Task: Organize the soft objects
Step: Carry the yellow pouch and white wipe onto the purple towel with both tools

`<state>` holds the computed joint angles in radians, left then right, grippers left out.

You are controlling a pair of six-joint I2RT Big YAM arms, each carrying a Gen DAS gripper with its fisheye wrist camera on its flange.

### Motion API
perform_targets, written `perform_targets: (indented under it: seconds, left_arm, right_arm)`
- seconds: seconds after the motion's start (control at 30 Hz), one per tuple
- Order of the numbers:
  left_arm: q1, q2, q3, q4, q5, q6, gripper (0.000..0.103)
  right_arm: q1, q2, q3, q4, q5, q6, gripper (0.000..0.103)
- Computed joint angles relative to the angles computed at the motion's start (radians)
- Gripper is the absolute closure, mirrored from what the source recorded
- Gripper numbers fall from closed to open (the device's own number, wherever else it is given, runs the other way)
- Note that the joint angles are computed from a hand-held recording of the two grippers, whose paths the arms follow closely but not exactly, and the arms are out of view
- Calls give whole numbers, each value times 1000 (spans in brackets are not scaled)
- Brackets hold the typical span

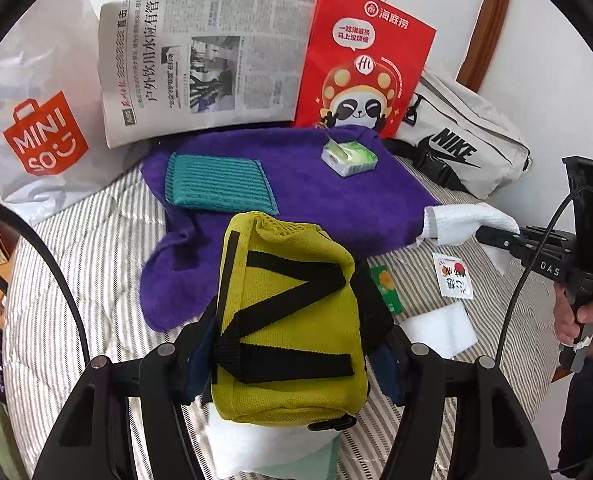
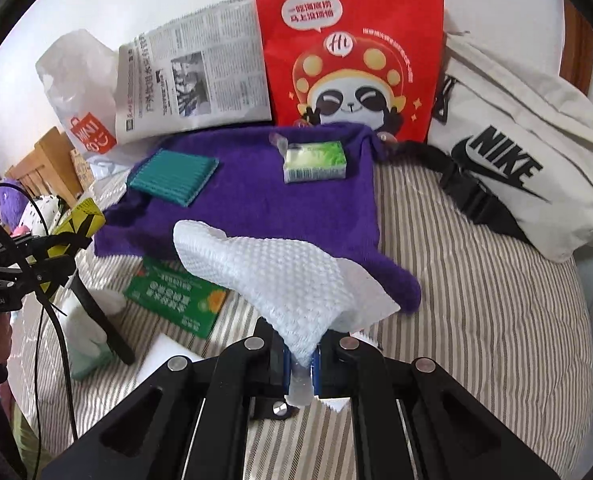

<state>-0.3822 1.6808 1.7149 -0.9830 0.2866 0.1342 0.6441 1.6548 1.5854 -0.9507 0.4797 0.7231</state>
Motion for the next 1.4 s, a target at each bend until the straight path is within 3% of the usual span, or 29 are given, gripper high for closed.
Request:
perform_targets:
  seconds: [0.87, 1.03, 1.3, 1.4]
  left_arm:
    - [21, 182, 288, -80, 0, -19, 39]
    - [16, 241, 364, -103, -7, -31, 39]
    - [8, 344, 488, -160, -15, -33, 39]
    - [0, 387, 541, -179, -53, -28, 39]
  right_arm:
    - [-91, 89, 160, 18, -19, -83, 96]
    - [-112, 129, 209, -16, -10, -101, 96]
    - [-146, 231, 289, -62, -109, -151, 96]
    - [-161, 277, 330, -75, -145, -152, 95]
